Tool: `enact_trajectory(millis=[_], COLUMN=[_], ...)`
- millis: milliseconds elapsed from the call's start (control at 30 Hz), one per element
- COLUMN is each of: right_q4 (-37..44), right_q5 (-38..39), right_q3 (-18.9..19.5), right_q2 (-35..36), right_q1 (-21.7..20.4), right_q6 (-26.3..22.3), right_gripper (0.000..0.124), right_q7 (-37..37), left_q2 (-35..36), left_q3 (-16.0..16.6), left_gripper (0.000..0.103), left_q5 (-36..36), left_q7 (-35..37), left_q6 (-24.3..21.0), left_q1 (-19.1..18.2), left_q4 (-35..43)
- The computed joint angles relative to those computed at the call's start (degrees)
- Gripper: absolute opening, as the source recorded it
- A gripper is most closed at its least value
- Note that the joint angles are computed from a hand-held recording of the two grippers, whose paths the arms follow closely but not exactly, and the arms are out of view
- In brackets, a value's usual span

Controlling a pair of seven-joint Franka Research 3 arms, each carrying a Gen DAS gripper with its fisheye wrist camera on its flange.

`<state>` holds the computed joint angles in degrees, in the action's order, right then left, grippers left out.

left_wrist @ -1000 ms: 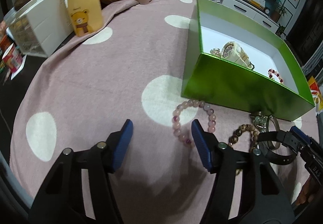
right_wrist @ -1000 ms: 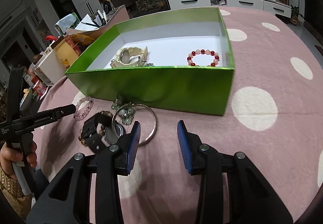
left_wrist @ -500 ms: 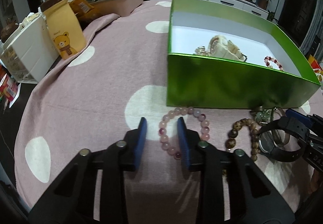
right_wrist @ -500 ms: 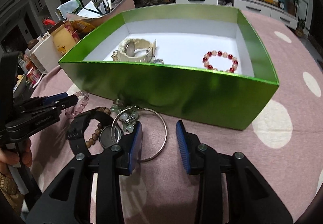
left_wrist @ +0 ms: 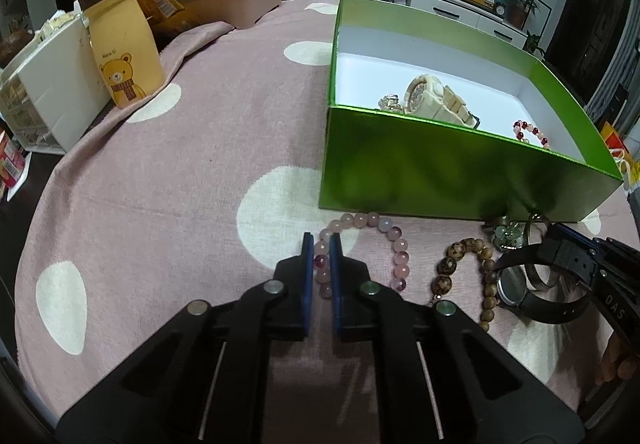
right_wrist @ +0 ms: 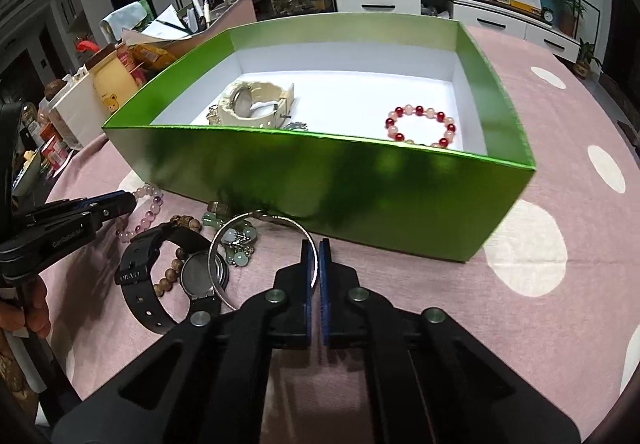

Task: Organize jewelry
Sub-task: 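Grasp the pink-purple bead bracelet with the left tool while the right tool grasps the silver bangle, then carry the pink bracelet and silver bangle into the green box and open both tools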

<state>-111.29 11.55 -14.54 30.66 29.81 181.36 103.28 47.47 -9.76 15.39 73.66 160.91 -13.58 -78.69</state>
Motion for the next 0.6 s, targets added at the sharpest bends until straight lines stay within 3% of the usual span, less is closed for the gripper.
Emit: enact_trajectory(millis=[300, 600], right_q4=[-7.15, -13.70], right_q5=[3.54, 11.10], right_q3=[-7.66, -11.10], right_q2=[-3.50, -7.95], right_q1=[6.79, 10.45], right_q6=[4.30, 8.97], right_gripper=[0.003, 0.003], right_q7=[2.64, -1.52], left_q2=[-2.01, -5.17], left_q3=[-0.72, -0.87], left_gripper=[0.007, 0.007], left_q5=[-0.70, -0.14], left_q7=[0.31, -0.03], left_q6=[2.10, 5.04], left_q1=[0.95, 0.77], left_q4=[-2.39, -5.82])
